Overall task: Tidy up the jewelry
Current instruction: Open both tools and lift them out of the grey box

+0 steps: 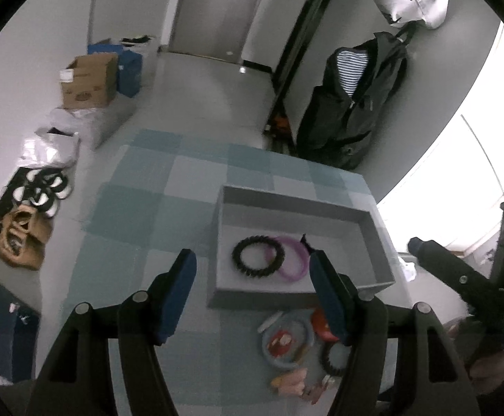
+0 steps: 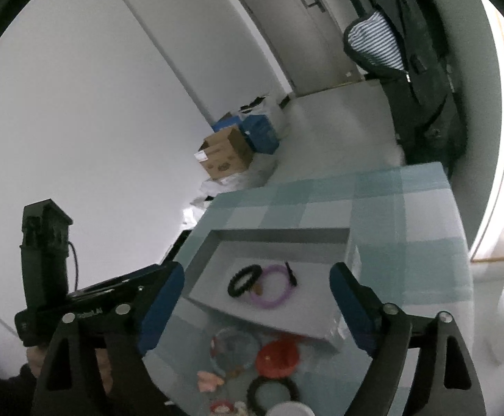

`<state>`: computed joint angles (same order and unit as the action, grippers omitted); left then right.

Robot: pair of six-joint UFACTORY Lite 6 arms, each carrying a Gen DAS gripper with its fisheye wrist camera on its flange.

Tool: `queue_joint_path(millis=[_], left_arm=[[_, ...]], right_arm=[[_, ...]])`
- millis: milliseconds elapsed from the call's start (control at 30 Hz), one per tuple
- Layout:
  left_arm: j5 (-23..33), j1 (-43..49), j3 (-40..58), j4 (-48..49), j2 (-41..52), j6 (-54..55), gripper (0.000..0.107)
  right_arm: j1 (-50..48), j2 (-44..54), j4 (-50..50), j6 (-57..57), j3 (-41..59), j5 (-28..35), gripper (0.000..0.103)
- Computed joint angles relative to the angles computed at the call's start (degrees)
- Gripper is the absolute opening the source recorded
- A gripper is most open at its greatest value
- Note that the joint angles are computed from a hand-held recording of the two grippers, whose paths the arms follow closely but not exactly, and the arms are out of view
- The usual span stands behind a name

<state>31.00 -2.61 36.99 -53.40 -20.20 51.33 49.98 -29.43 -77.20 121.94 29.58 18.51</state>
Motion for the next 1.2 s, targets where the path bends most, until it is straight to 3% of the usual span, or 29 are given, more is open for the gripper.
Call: queue_joint_path(millis=[133,267,567,667,933,1033,1200], left_arm=[[-3.2,-2.1,-3.2,5.4,-4.7,-6.0,0.064],[-5.6,-4.5,-6.9,11.6,-9.1,-13.8,0.074],[-5.1,-8.0,-13.0,22.2,-17.7,-25.6,0.074],[-4.1,-9.9,-15.1,25.0,-20.1,-30.3,0.080],[-3.6,-19.7,-19.9,42.7,-27.1,-49.8,0.080],[-3.1,-18.8,-20.7,42.2,-27.8,-48.3,0.080],[-2.6,-15.1,-21.1,39.5,-26.7,-44.0,0.080]], right_arm=[[5.2,-2.6,4.6,-2.7,-1.3,6.3,0.094],[10.6,-3.8,7.9,-3.1,-2.0,12.4,0.098],[20.4,-4.6,15.1,-2.7,-3.7,21.4,0.099],[23.2,-3.2,19.2,-2.7,-4.7,22.9,0.099],[27.2,-1.9,24.0,-4.7,-6.7,23.6,0.099],[28.3,-1.3,24.0,-4.3,-7.5,22.3,0.098],[27.3,2.2,25.1,-7.2,-7.2,19.0,0.078]])
